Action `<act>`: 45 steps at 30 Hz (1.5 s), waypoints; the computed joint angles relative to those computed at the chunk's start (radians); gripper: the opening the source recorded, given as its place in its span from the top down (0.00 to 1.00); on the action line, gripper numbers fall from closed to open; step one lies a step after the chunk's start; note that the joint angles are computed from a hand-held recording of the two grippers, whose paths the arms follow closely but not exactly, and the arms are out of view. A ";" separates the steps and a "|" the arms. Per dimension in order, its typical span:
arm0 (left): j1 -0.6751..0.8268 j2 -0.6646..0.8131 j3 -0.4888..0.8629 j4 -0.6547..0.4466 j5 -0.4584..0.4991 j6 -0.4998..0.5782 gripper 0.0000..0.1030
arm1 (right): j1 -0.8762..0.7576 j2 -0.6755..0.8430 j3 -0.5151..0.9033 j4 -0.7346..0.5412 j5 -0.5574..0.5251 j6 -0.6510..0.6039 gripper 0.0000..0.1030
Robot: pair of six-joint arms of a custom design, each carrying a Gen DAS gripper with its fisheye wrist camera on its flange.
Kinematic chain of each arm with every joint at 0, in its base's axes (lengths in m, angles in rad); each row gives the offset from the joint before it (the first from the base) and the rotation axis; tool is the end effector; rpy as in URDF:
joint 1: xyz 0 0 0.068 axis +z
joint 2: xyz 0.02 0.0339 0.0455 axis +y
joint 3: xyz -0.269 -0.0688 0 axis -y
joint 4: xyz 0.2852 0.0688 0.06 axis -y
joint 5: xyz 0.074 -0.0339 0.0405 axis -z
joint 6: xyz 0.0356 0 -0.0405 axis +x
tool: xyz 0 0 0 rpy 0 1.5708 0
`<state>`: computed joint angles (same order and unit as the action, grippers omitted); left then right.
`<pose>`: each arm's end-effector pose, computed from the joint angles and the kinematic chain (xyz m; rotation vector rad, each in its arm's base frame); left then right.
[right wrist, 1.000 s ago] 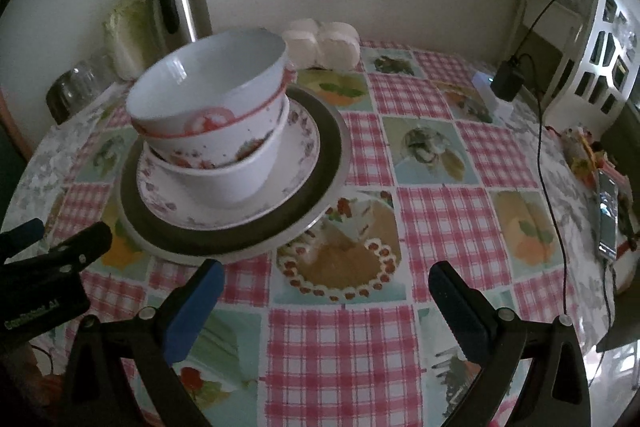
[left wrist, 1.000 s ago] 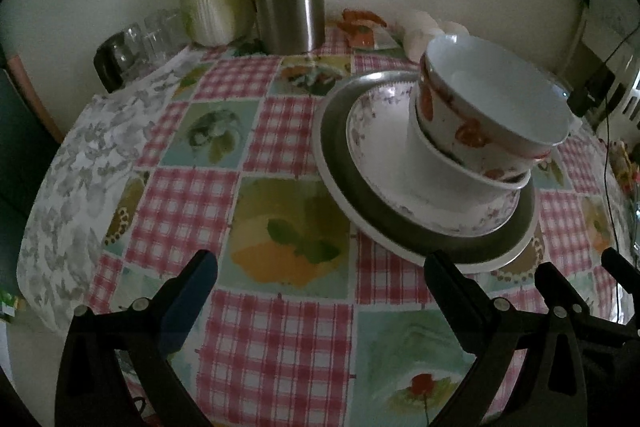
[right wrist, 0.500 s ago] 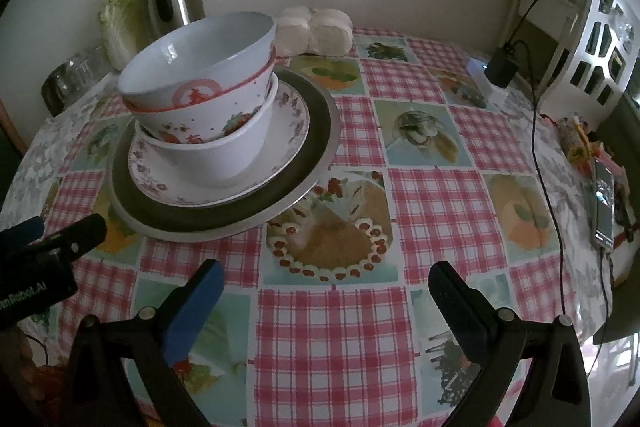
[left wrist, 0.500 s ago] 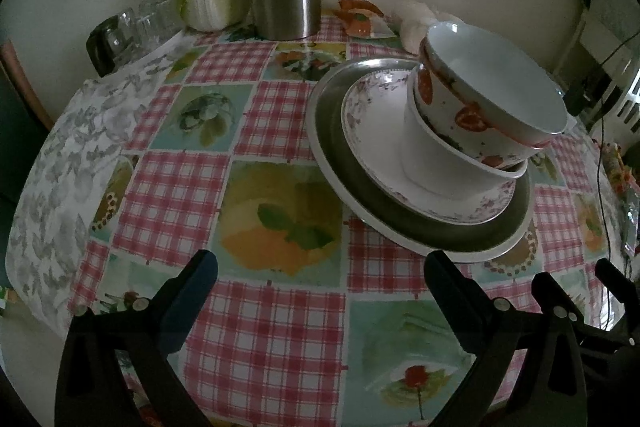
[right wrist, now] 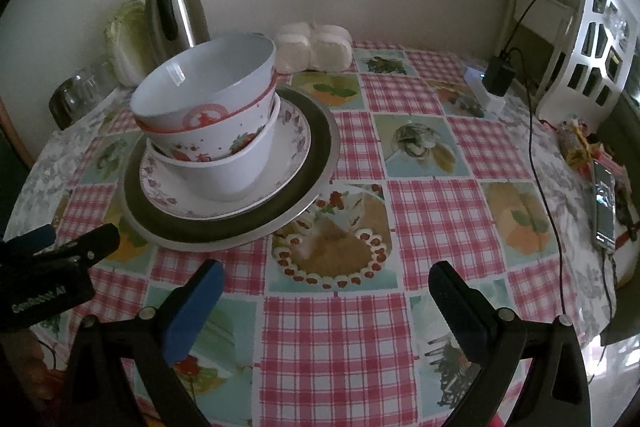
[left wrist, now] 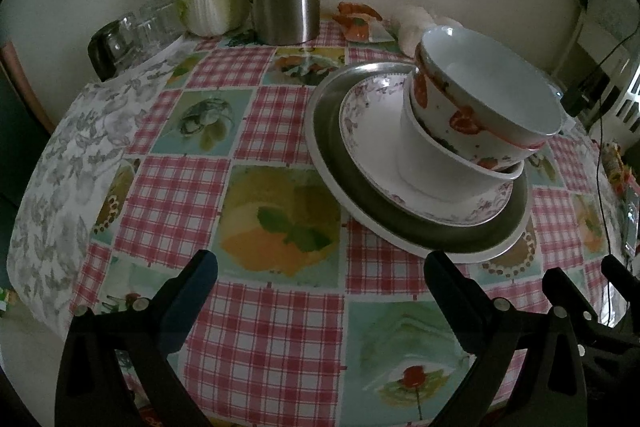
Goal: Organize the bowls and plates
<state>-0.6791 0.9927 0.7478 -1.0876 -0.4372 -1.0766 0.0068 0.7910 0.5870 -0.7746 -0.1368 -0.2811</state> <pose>0.1568 -0.1072 0.2246 -0.5930 2.5869 0.1321 0.1833 0.0061 0.2151 -0.4163 2.5026 0.0663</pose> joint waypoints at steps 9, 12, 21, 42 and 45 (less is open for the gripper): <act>0.001 0.006 0.004 -0.011 -0.010 -0.003 0.00 | 0.007 -0.006 0.004 0.001 -0.011 0.004 0.00; 0.003 0.011 0.005 -0.018 -0.014 -0.008 0.00 | 0.009 -0.011 0.004 0.000 -0.014 0.004 0.00; 0.013 -0.001 0.002 -0.030 -0.020 -0.012 0.00 | 0.016 -0.019 0.002 0.008 -0.022 0.000 0.00; 0.024 0.015 0.006 -0.037 -0.002 0.005 0.00 | 0.029 -0.040 0.005 0.011 -0.040 0.009 0.00; 0.024 0.015 0.007 -0.037 -0.002 0.004 0.00 | 0.033 -0.042 0.003 0.013 -0.039 0.012 0.00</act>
<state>-0.6549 1.0079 0.7543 -1.1250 -0.4390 -1.0725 0.0402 0.7493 0.5904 -0.7620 -0.1759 -0.2696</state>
